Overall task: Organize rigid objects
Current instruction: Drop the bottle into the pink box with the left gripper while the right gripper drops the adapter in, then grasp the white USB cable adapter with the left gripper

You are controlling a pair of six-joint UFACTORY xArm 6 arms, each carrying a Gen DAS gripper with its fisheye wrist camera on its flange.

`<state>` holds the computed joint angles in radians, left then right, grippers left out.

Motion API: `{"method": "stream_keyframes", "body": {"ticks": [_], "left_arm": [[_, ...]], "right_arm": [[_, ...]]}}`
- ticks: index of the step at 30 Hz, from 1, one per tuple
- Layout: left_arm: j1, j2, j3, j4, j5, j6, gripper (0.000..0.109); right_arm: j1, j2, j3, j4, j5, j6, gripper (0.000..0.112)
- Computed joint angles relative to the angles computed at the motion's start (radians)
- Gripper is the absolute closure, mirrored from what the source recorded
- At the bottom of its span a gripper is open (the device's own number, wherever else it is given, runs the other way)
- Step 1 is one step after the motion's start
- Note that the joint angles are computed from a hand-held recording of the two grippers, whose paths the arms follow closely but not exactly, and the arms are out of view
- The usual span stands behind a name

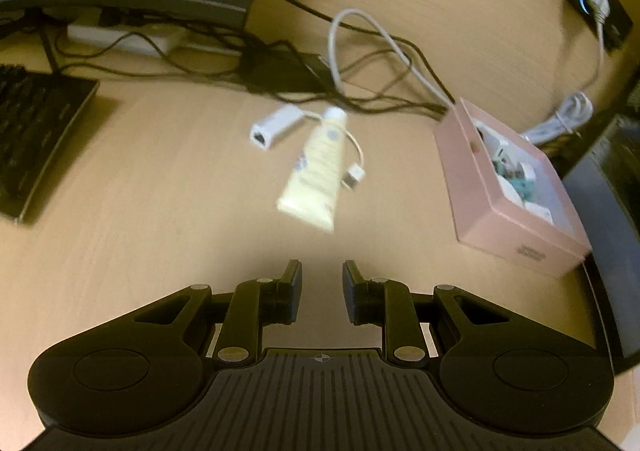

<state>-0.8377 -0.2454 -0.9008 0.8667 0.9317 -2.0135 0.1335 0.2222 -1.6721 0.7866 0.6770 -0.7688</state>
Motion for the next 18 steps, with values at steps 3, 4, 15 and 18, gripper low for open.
{"method": "stream_keyframes", "body": {"ticks": [3, 4, 15, 18], "left_arm": [[0.051, 0.017, -0.022, 0.025, 0.006, 0.078, 0.084], [0.069, 0.025, -0.035, 0.041, 0.017, 0.108, 0.084], [0.322, 0.117, -0.096, -0.007, -0.119, 0.392, 0.084], [0.332, 0.156, -0.119, -0.03, -0.127, 0.436, 0.079]], "right_arm": [[0.01, -0.047, 0.097, -0.019, -0.003, -0.034, 0.063], [0.017, -0.072, 0.143, -0.027, -0.012, -0.062, 0.063], [0.092, -0.283, 0.506, -0.089, -0.003, -0.25, 0.063], [0.094, -0.309, 0.538, -0.096, 0.031, -0.251, 0.063]]}}
